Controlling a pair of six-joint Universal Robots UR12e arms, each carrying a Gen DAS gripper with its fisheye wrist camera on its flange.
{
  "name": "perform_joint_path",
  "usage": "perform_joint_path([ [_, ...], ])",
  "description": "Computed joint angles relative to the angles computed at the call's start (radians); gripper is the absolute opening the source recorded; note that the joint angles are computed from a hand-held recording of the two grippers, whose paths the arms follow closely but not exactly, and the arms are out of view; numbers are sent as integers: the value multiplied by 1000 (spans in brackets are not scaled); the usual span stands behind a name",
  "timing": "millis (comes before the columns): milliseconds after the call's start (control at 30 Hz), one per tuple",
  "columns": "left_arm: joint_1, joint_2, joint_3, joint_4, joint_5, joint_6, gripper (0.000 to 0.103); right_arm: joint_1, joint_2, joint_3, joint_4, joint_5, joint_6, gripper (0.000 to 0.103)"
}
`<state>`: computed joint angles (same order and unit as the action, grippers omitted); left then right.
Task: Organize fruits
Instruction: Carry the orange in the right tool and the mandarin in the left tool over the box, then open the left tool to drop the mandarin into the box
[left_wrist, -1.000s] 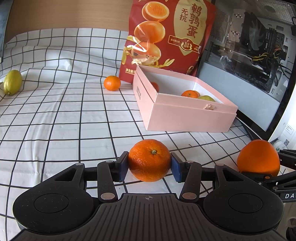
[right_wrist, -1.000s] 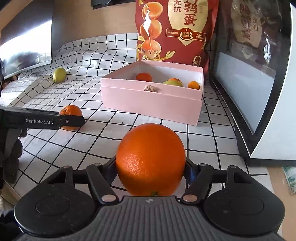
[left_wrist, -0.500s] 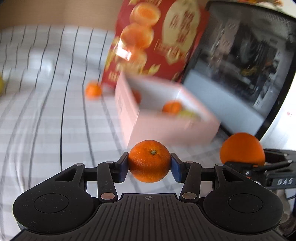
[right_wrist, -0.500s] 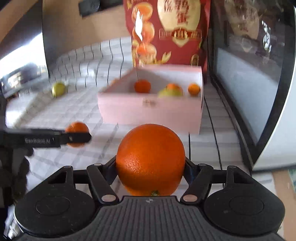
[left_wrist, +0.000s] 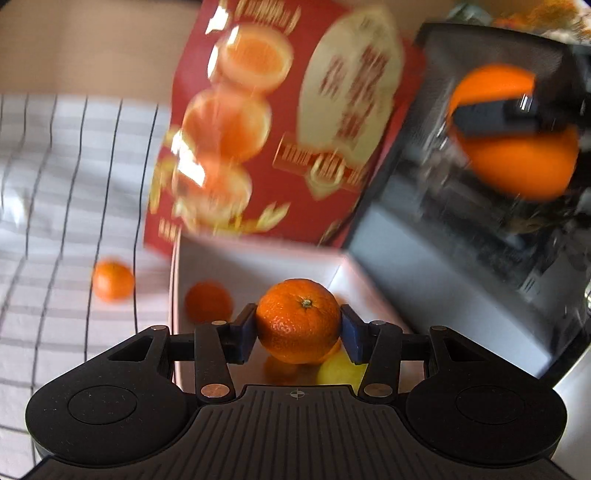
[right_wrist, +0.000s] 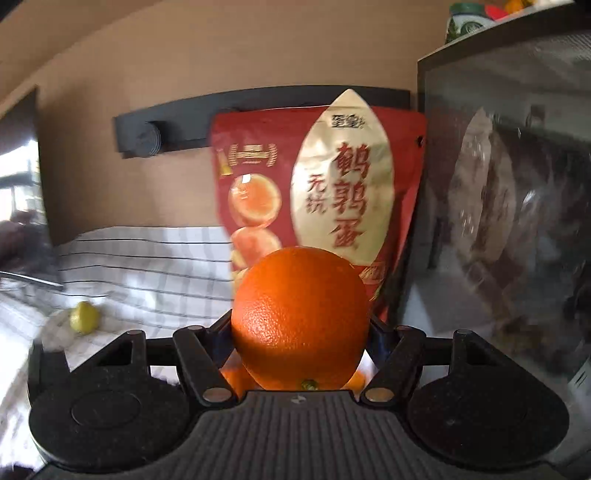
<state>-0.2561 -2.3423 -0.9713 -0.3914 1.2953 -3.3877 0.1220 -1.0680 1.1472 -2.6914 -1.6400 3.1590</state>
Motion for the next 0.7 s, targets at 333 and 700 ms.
perform_joint_path([
  [333, -19, -15, 2, -3, 120, 225, 52, -23, 83, -118, 205, 41, 137, 69],
  [700, 28, -5, -39, 254, 109, -65, 50, -26, 104, -126, 229, 10, 141, 69],
])
